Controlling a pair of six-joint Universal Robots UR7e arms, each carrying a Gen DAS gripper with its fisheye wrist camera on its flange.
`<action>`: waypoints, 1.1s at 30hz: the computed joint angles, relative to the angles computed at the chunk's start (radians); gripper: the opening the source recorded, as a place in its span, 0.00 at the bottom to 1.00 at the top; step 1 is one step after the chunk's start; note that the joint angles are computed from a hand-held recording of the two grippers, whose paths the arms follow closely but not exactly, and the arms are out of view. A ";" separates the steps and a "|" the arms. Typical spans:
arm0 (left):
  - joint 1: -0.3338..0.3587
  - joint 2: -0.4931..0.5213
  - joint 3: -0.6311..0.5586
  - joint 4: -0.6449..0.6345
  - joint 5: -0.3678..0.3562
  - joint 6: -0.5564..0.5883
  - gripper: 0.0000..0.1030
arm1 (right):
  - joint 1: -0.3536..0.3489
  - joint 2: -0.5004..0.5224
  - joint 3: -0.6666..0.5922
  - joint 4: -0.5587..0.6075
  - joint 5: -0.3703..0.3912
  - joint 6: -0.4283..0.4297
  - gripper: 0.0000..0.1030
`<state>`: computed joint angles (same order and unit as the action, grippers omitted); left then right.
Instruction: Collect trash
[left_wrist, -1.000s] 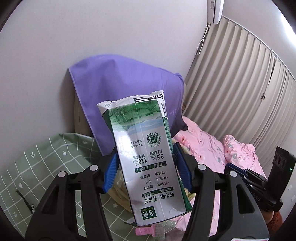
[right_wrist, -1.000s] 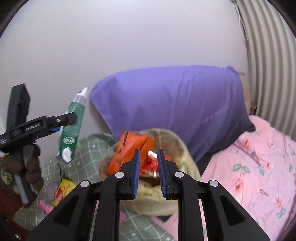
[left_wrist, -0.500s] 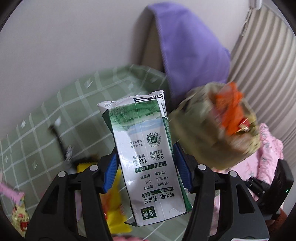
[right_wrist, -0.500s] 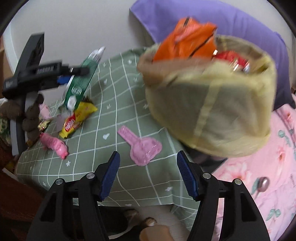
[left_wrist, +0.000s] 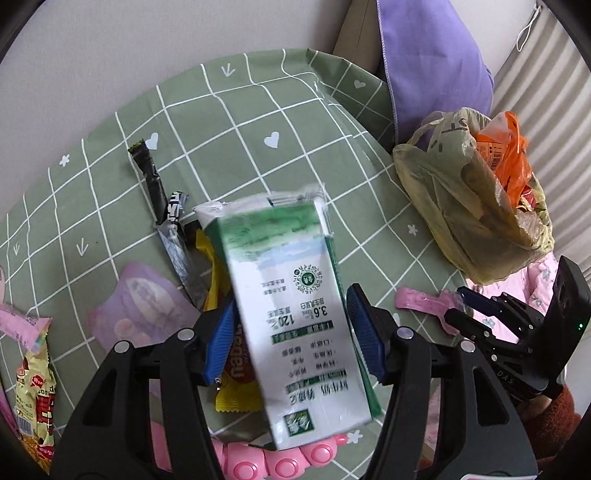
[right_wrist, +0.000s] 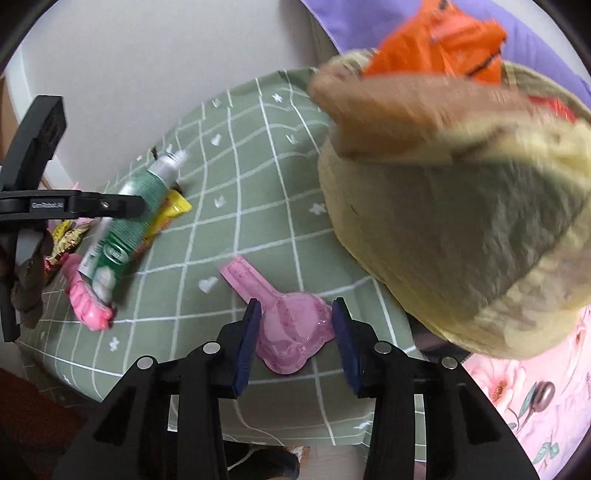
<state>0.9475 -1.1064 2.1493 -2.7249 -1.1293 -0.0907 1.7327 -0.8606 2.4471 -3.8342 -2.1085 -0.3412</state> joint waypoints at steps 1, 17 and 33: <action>-0.004 0.002 -0.007 0.009 0.000 -0.002 0.61 | 0.009 -0.002 -0.001 0.001 -0.003 -0.002 0.37; -0.052 0.215 -0.225 0.256 0.195 -0.018 0.61 | 0.115 -0.077 0.068 -0.045 -0.112 0.077 0.37; -0.147 0.045 -0.097 -0.146 -0.026 0.192 0.57 | 0.289 -0.203 0.065 -0.125 -0.269 0.040 0.37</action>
